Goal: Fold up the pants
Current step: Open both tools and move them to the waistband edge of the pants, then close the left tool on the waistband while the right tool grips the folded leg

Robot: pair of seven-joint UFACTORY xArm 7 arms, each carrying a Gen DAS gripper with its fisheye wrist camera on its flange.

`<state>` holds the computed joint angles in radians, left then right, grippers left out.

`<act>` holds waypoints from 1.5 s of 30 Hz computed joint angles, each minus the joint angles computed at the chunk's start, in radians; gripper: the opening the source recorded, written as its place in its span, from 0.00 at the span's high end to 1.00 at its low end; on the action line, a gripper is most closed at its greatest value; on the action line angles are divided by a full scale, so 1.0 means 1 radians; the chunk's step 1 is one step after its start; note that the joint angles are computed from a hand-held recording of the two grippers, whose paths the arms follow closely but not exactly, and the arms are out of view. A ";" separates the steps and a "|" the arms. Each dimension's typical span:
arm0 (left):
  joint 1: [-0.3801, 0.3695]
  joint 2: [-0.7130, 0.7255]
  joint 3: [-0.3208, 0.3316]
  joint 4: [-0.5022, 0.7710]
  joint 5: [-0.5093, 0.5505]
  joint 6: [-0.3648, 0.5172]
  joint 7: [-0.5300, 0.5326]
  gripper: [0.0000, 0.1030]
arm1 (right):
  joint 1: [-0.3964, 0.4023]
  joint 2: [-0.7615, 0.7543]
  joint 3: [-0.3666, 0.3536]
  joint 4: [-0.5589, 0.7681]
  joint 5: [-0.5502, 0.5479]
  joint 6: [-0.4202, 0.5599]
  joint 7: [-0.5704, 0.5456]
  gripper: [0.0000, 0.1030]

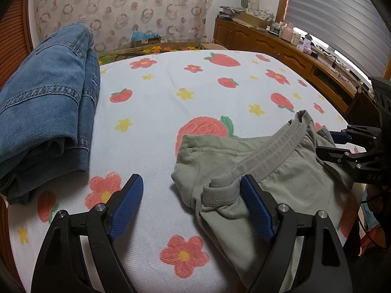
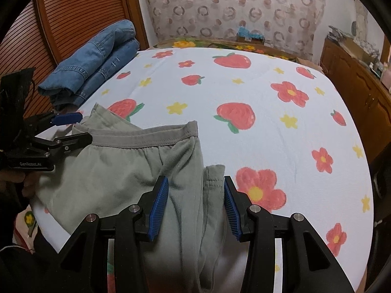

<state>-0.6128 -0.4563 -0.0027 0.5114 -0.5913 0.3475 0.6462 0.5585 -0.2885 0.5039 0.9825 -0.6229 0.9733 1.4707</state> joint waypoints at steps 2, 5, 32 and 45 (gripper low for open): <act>-0.001 0.002 0.002 0.002 0.000 0.000 0.001 0.20 | -0.002 0.004 0.009 0.002 -0.016 0.008 0.012 0.55; 0.000 0.001 0.000 0.000 0.002 0.000 -0.001 0.19 | 0.001 0.010 0.016 0.004 -0.040 0.018 0.031 0.55; 0.001 -0.030 -0.008 0.023 -0.152 0.108 0.076 0.75 | -0.029 -0.039 0.024 -0.061 -0.047 -0.098 0.017 0.78; -0.018 -0.137 0.009 0.001 -0.155 0.121 0.071 0.81 | -0.068 -0.133 0.059 -0.108 -0.033 -0.169 0.055 0.86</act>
